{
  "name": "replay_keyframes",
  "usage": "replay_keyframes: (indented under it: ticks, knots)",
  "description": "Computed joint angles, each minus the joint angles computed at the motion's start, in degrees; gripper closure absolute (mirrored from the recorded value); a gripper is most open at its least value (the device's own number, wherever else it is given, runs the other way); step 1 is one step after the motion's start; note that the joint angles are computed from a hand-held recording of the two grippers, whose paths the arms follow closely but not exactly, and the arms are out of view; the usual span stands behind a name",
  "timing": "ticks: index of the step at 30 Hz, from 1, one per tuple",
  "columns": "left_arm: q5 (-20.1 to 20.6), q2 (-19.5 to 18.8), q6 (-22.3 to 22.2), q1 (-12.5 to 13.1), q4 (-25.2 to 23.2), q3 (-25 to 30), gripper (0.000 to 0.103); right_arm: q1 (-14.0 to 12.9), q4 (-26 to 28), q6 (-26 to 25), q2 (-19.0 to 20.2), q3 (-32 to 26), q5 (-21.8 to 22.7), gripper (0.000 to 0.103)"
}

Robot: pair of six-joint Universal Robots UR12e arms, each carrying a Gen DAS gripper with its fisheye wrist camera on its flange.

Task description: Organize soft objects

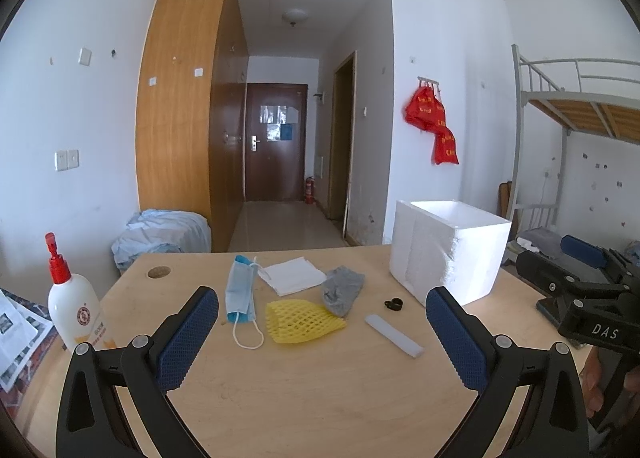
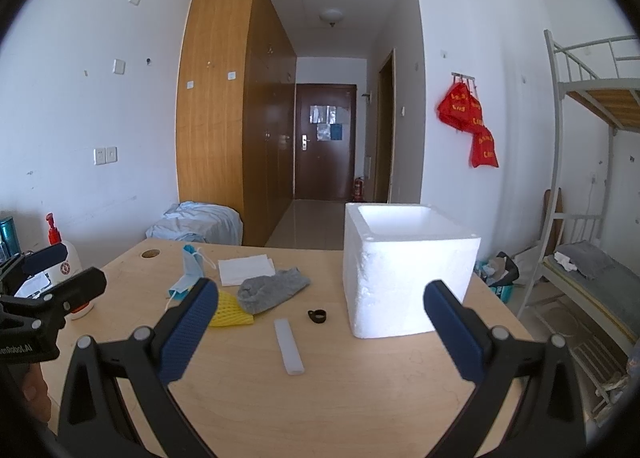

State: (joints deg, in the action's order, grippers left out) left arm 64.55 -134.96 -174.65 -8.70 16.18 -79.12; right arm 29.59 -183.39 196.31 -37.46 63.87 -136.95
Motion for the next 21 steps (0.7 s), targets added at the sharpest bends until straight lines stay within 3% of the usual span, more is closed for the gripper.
replay_keyframes:
  ticks: [21]
  knots:
    - [0.06, -0.05, -0.25, -0.01, -0.37, 0.2, 0.0, 0.07, 0.25, -0.09, 0.19, -0.34, 0.06, 0.0]
